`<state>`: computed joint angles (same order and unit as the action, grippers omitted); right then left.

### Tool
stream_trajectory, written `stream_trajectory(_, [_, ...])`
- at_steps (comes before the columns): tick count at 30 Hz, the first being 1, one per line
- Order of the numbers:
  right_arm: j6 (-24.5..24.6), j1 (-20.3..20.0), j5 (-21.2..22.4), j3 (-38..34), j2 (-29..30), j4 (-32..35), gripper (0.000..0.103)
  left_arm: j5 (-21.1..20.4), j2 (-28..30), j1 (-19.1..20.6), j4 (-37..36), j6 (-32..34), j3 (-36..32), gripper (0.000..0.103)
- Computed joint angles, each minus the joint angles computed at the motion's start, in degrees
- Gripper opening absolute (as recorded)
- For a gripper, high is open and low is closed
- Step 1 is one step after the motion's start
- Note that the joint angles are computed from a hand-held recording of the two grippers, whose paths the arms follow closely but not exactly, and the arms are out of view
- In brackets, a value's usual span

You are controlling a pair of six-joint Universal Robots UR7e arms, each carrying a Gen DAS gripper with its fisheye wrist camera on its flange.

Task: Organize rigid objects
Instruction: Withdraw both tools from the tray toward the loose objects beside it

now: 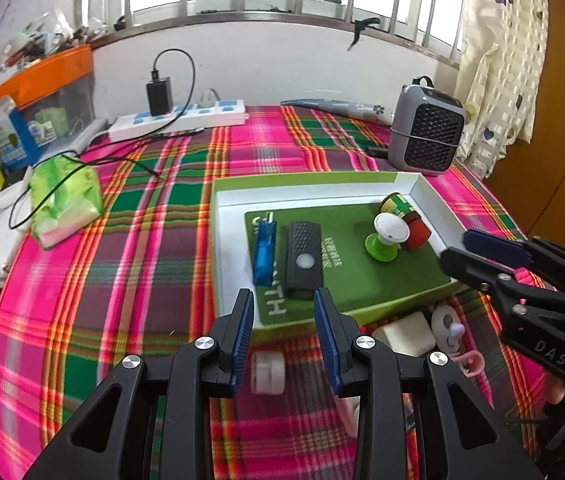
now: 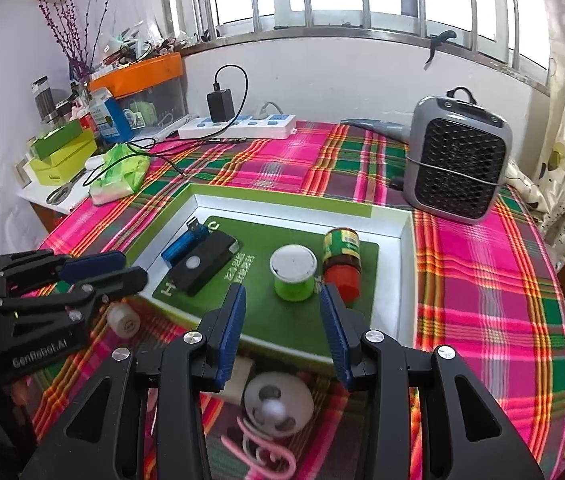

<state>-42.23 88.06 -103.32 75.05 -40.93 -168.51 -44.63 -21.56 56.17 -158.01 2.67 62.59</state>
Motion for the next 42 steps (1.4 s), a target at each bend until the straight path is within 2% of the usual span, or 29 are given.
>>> stream_trajectory(17, [0.9, -1.7, 0.2, 9.6, -5.3, -5.4, 0.040, 3.3, -5.6, 0.0, -2.3, -4.4, 10.7, 0.030])
stream_trajectory(21, [0.7, -2.2, 0.6, 11.4, -6.3, -5.9, 0.040, 1.0, -7.3, 0.4, -4.2, -4.8, 13.7, 0.030])
stream_trajectory(30, [0.1, -3.1, 1.0, 14.4, -7.8, -6.0, 0.040, -1.1, -8.9, 0.6, -5.8, -5.4, 16.9, 0.030])
stream_trajectory(42, [-1.9, -3.6, 2.8, 13.9, -7.7, -0.3, 0.040, -4.2, -8.6, 1.0, -5.2, -5.1, 16.9, 0.030])
